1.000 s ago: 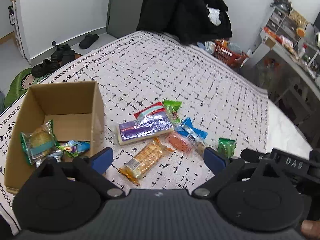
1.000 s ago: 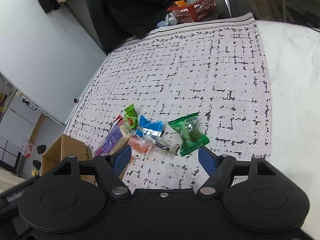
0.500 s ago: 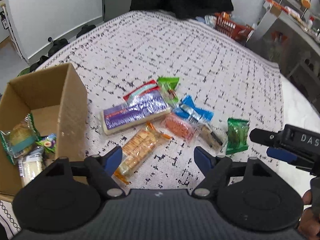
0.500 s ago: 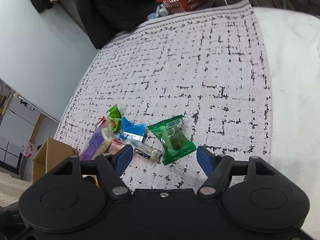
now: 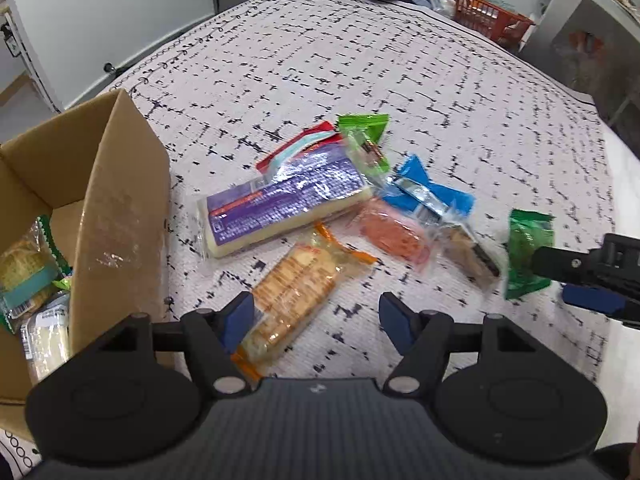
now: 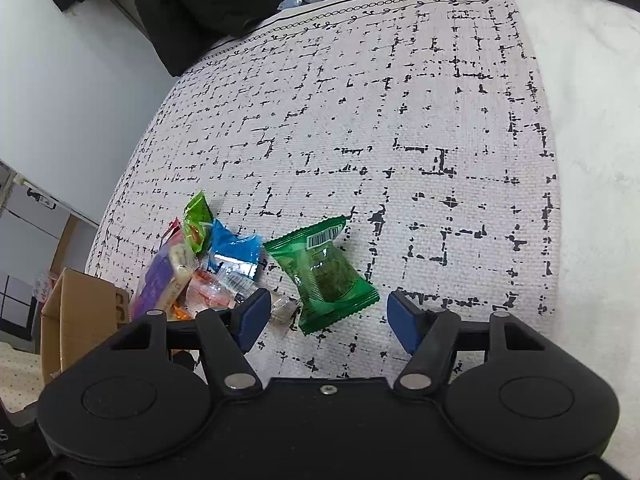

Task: Organize snacks
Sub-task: 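Grasp the orange biscuit-stick packet with the left tool while the right tool grasps the green candy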

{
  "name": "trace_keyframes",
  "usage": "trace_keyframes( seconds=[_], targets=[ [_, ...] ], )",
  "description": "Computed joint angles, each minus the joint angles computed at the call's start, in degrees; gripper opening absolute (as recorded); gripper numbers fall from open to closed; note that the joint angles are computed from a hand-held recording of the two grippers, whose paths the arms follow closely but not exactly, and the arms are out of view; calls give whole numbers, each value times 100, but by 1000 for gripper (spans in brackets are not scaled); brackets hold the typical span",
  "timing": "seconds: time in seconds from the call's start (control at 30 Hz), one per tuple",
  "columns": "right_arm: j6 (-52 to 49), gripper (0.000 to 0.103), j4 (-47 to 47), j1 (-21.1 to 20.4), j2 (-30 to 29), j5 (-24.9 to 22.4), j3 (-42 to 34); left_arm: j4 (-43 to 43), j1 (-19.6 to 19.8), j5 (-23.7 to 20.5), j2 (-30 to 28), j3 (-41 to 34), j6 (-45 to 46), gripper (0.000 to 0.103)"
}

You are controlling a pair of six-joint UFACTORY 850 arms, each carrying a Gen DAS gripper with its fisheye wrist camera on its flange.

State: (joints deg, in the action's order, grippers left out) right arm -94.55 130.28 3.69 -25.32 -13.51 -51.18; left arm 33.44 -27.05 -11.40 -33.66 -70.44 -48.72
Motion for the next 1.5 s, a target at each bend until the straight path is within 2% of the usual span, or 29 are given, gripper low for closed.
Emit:
trace_keyframes(
  seconds=[0.07,0.17,0.27,0.33,0.47,0.53,0.6,0.77,0.8,0.83,0.87,0.93,1.2,1.5],
  targets=[
    [31,63,-48,-4,-37,15,-27,542,-19,-34,-61,-37,-500,69],
    [14,63,-63,2,-99,23,-97,689,-1,-71,-135,-103,-684,69],
    [-42,63,-53,30,-178,46,-187,82,60,-110,-234,-205,-157,69],
    [-152,63,25,39,-203,42,-211,-622,108,-170,-279,-254,395,68],
    [-302,63,113,80,-244,131,-298,-2172,188,-142,-262,-224,1705,54],
    [-376,62,151,105,-267,192,-341,-2439,190,-151,-228,-206,1923,47],
    [-445,60,187,131,-287,269,-382,-2867,201,-161,-202,-196,2307,44],
    [-468,47,55,191,-346,474,-501,-3264,204,-78,-89,-85,2641,40],
    [-460,40,24,200,-336,514,-503,-3390,206,-53,-63,-63,2763,40],
    [-313,38,-120,194,-324,497,-498,-3496,206,-37,-37,-44,2872,40],
    [-253,31,-183,187,-299,439,-478,-3551,203,-21,-14,-29,2940,39],
    [-240,28,-224,204,-242,439,-453,-3699,204,18,39,10,3088,39],
    [-1237,27,796,259,105,422,-234,-4827,265,173,292,220,4120,38],
    [-1373,27,1021,471,400,433,-204,-6211,359,378,669,468,5463,37]
  ],
)
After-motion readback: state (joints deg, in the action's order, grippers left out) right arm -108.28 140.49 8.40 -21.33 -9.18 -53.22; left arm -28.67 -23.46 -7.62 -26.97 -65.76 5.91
